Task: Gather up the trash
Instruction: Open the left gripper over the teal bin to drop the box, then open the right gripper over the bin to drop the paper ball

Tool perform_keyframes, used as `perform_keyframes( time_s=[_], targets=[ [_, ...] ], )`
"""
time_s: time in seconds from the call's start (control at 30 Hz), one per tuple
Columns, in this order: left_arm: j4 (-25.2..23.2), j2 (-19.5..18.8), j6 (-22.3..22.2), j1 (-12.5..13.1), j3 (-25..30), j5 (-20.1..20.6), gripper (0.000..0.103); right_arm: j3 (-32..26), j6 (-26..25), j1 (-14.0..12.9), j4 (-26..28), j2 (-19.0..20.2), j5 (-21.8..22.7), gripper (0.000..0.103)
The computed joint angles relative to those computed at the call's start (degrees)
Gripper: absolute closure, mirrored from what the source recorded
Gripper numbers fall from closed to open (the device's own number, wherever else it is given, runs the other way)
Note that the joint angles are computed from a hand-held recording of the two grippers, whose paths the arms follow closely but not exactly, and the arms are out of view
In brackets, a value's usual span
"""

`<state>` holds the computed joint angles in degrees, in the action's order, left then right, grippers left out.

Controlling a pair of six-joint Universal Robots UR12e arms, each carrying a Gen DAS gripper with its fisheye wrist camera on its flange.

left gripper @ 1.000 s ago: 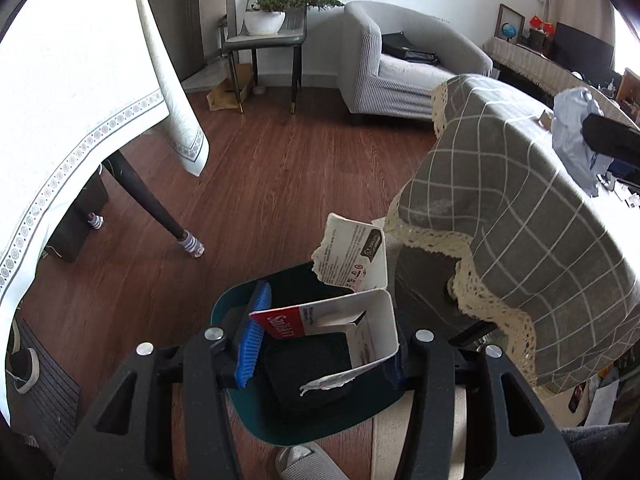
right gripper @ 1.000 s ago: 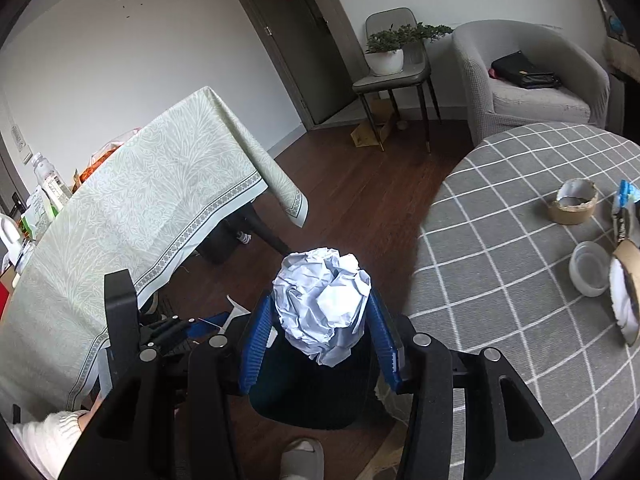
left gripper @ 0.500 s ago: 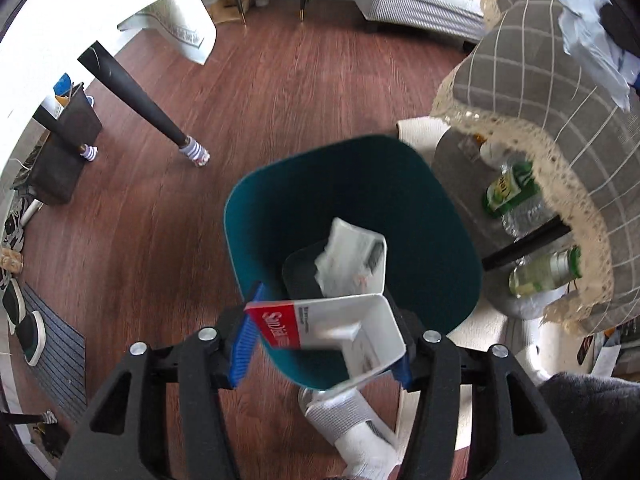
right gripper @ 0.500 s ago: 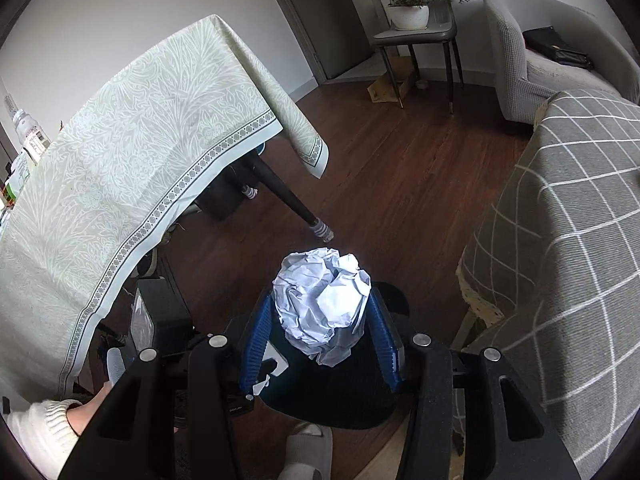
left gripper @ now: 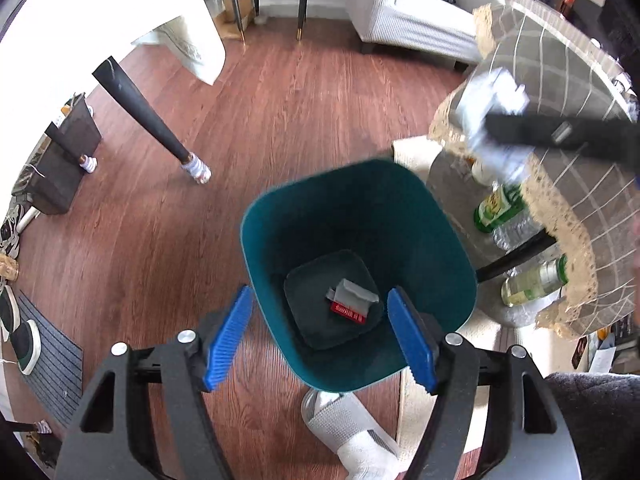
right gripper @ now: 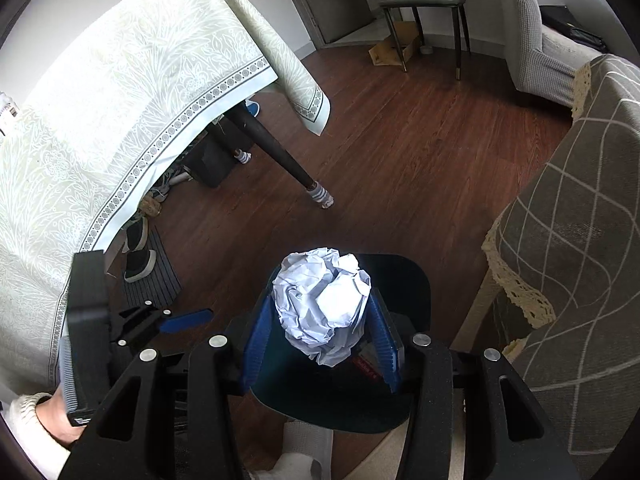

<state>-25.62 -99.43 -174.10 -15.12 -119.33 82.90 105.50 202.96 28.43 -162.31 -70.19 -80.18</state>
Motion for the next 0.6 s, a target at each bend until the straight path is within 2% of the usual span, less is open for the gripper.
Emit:
perform_keyframes(
  time_s=[0.33,0.5,0.6],
  targets=[
    [8.8,2.6,-2.5,1.3,-1.7,-1.5,0.032,-2.2,-0.5,0.5,5.5,3.0,0.7,0.055],
    [11.5,3.3,-4.7,2.4,-2.0,-3.1,0.045,-4.0,-1.9,1.2,9.5,4.9,1.3,0.055],
    [11.6,3.4,-5.2,3.0,-1.8,-4.3,0.057,-5.2,-3.0,1.7,12.1,6.1,1.2,0.055]
  ],
)
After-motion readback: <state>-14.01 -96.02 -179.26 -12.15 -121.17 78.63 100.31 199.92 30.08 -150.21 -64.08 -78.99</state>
